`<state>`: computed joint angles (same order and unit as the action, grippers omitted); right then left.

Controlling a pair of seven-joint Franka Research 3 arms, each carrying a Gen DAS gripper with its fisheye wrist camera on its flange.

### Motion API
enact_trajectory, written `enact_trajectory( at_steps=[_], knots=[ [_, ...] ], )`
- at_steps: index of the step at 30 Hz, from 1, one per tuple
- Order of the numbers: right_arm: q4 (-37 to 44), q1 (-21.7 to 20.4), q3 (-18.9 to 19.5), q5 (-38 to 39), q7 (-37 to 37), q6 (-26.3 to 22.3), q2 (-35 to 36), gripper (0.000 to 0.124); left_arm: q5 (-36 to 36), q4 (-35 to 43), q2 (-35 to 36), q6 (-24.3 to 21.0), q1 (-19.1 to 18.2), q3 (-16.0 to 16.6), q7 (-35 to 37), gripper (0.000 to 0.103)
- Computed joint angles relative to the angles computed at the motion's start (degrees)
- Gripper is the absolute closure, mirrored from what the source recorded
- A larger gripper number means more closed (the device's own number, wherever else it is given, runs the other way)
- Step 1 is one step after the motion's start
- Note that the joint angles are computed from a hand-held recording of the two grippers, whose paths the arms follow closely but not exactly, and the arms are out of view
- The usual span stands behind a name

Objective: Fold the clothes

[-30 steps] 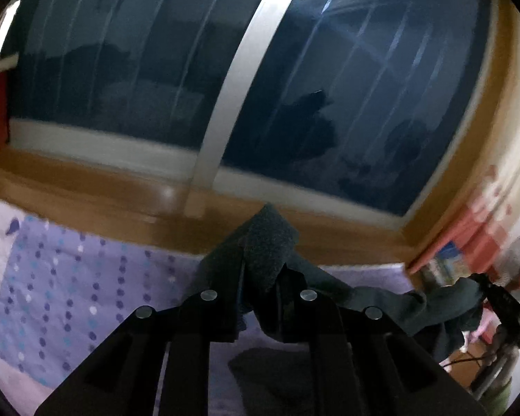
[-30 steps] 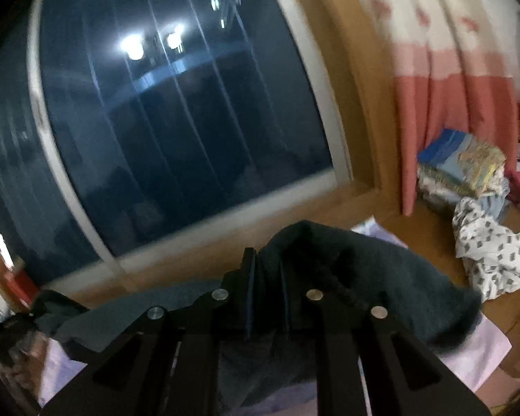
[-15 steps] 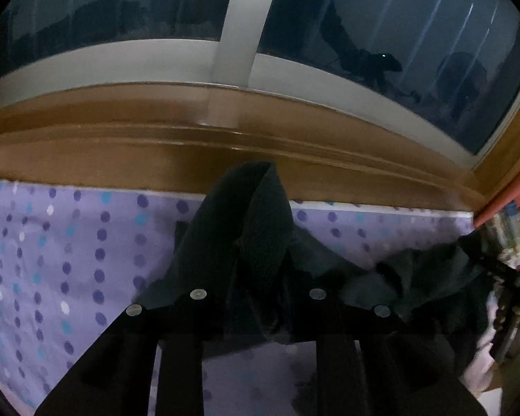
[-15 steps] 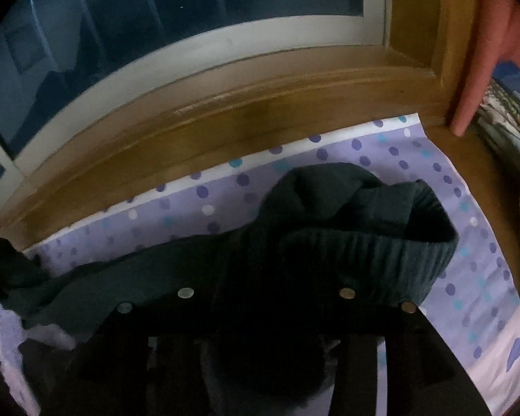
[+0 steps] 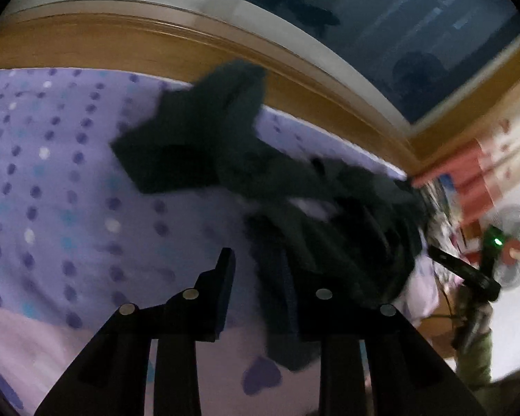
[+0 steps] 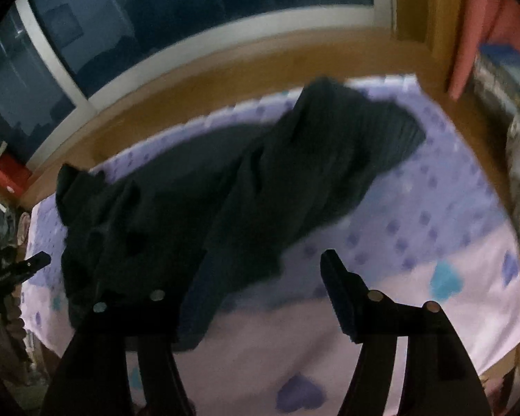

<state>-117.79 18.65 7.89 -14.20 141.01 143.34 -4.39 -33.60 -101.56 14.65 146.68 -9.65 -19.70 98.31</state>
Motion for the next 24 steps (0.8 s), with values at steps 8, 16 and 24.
enact_trajectory(
  at_steps=[8,16,24],
  knots=[
    [0.0,2.9,0.4,8.1,0.8,4.3,4.4,0.059,8.3,0.1,0.2,-4.2,-4.1,-1.0,6.5,0.074],
    [5.2,7.4,-0.3,0.0,5.2,1.6,9.8,0.076,7.4,1.1,2.4,-9.6,-4.5,-0.9,5.0,0.062],
    [13.6,10.2,2.6,10.7,-15.8,-1.8,15.3,0.112,8.5,3.2,4.6,-7.3,-4.8,-2.5,10.0,0.052]
  ],
)
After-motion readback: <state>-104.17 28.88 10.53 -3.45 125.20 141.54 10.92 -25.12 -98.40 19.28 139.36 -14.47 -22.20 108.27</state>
